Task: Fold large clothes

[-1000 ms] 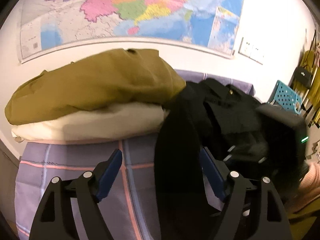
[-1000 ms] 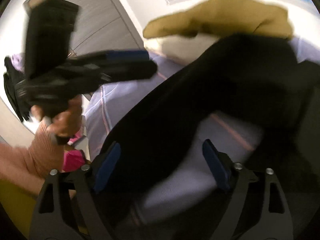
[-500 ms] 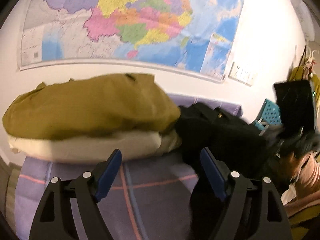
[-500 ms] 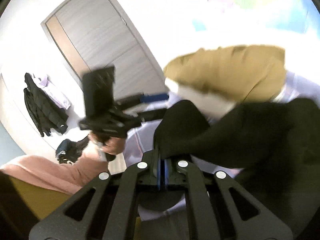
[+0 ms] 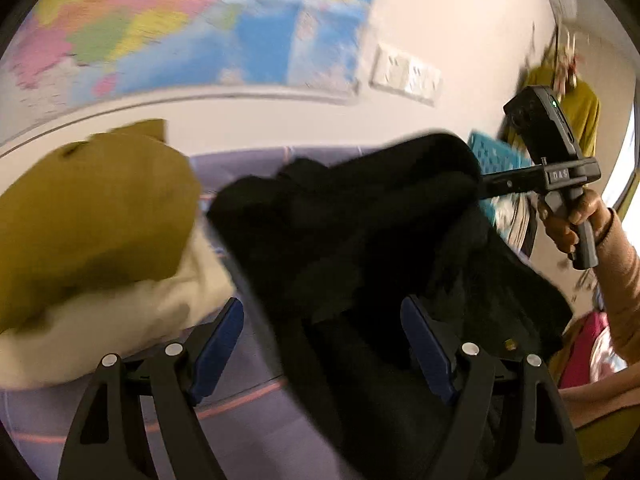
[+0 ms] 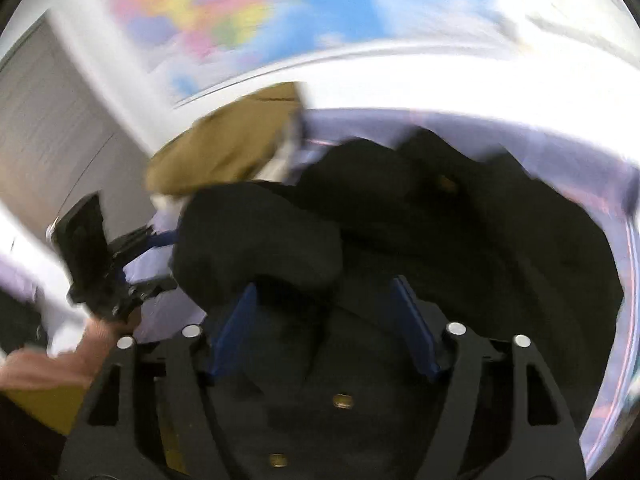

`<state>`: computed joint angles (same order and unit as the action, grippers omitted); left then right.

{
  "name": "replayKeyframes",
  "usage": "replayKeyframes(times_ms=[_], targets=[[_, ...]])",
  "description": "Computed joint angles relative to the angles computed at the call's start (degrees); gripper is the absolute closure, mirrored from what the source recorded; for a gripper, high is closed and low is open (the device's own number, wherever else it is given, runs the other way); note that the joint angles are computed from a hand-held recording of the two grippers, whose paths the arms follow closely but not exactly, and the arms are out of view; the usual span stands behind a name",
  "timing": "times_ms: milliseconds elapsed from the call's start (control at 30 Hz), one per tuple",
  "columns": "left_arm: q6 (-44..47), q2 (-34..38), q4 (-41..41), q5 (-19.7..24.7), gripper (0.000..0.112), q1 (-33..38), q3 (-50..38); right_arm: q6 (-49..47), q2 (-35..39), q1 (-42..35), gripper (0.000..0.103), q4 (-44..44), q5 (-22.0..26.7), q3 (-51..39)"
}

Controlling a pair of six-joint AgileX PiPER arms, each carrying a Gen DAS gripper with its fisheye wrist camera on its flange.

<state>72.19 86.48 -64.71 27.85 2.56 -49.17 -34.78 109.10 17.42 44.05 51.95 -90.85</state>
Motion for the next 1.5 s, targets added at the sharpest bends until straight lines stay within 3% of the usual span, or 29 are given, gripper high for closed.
replayKeyframes(times_ms=[67, 167, 233, 300, 433, 500, 533, 567, 633, 667, 800, 933, 1000, 1033, 1067, 1133, 1233, 1333, 1400, 1433, 1500], targets=[[-4.39, 3.66, 3.93, -2.33, 0.034, -2.98, -3.00, -3.97, -1.30, -2.76, 0.019, 6.40, -2.67, 6.93], [-6.52, 7.00, 5.32, -2.04, 0.035, -3.54, -6.21, -14.89, -4.89, -4.78, 0.013, 16.01, -4.84, 16.97], [-8.83, 8.97, 7.11, -2.74, 0.035, -4.12, -8.32, -23.33, -7.94, -2.20, 0.011, 21.73, -9.80, 24.26], [-9.79, 10.10, 7.69, -2.81, 0.036, -4.55, -9.52, -27.17, -8.90, -0.21, 0.011, 22.44, -12.22, 26.88], [-16.02, 11.83, 12.94, -5.01, 0.038, -7.16, -11.97, -25.47, -6.75, 10.03, 0.010, 16.72, -26.39, 27.52], [-18.82, 12.07, 15.47, -6.09, 0.040, -8.30, -12.17, -24.46, -5.59, 12.35, 0.026, 13.91, -29.72, 27.42], [-19.83, 12.33, 16.28, -6.05, 0.040, -8.57, -12.48, -23.98, -5.04, 12.74, 0.048, 12.35, -30.53, 27.26], [-20.03, 12.47, 16.41, -5.73, 0.040, -8.65, -12.65, -24.59, -4.95, 11.72, 0.071, 13.08, -29.36, 27.09], [-19.90, 12.14, 16.80, -5.69, 0.040, -8.95, -12.42, -31.73, -6.72, 6.25, 0.085, 21.42, -22.35, 27.52], [-19.04, 11.74, 16.20, -5.40, 0.040, -8.79, -12.16, -34.55, -8.13, 1.94, 0.088, 25.37, -16.62, 27.71], [-13.62, 10.56, 10.48, -3.11, 0.040, -7.24, -11.96, -35.52, -11.41, -14.08, 0.091, 30.88, -3.29, 26.12], [-14.85, 11.09, 10.91, -2.67, 0.040, -8.06, -14.35, -27.24, -6.25, -23.75, 0.091, 27.99, 2.31, 18.86], [-16.96, 13.06, 12.14, -1.42, 0.040, -8.48, -16.84, -21.46, -1.97, -25.28, 0.090, 24.04, 1.21, 14.61], [-20.00, 14.51, 14.53, -1.43, 0.040, -9.11, -18.46, -17.37, 0.28, -25.38, 0.082, 21.35, -0.94, 12.76], [-24.47, 16.09, 18.79, -1.98, 0.040, -10.10, -20.15, -14.71, 2.04, -25.73, 0.060, 19.52, -1.28, 11.55], [-32.23, 19.17, 26.55, -1.82, 0.040, -11.63, -23.17, -10.42, 6.06, -26.22, 0.033, 18.12, -1.64, 9.43], [-40.66, 22.31, 34.91, -1.10, 0.040, -12.99, -25.95, -18.90, 5.29, -28.65, 0.032, 27.45, 0.66, 14.79], [-38.61, 21.57, 32.64, -1.04, 0.040, -12.53, -25.29, -31.72, 0.71, -29.80, 0.020, 32.72, 1.55, 22.70], [-34.06, 20.99, 27.50, -0.11, 0.037, -11.35, -25.37, -36.21, -2.49, -28.08, 0.019, 30.54, -1.15, 26.00], [-31.84, 21.32, 24.75, 0.91, 0.036, -10.63, -26.01, -36.66, -4.19, -25.91, 0.020, 27.63, -5.51, 27.26], [-33.57, 23.14, 25.37, 2.78, 0.036, -10.36, -28.72, -36.35, -5.40, -22.43, 0.050, 23.95, -11.92, 28.82]])
